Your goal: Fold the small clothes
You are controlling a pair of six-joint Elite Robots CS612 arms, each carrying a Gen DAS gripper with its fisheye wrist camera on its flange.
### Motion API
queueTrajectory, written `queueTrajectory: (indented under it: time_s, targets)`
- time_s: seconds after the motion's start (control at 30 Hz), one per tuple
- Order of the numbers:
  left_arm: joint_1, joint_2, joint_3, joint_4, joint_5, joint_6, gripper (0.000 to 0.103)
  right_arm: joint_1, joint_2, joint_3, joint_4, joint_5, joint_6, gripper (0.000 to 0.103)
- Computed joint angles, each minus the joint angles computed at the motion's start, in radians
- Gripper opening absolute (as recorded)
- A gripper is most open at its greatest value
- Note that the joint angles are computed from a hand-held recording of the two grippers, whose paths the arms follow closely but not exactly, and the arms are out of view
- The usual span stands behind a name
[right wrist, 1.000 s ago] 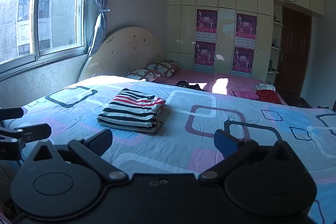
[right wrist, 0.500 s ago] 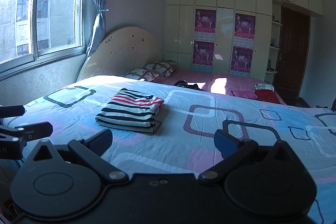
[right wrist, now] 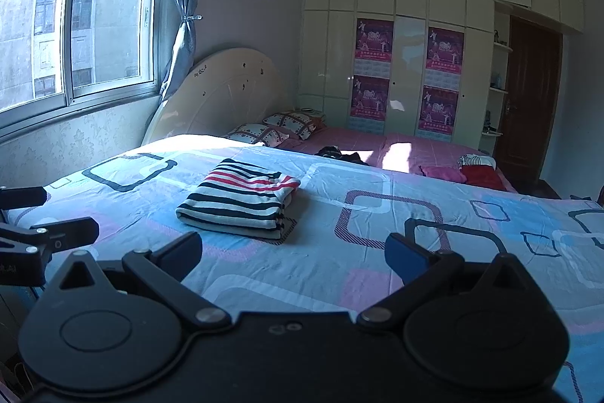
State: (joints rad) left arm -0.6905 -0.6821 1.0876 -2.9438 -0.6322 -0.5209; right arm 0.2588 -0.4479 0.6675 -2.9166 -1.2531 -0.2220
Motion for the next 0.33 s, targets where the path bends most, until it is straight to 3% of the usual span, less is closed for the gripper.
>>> queueTrajectory:
  time_s: [0.33]
  targets:
    - [-0.006,0.004,0.001,-0.046,0.025,0.015,0.103,0.003,-0.004,0.01,-0.012,0.003,-0.011,0.103]
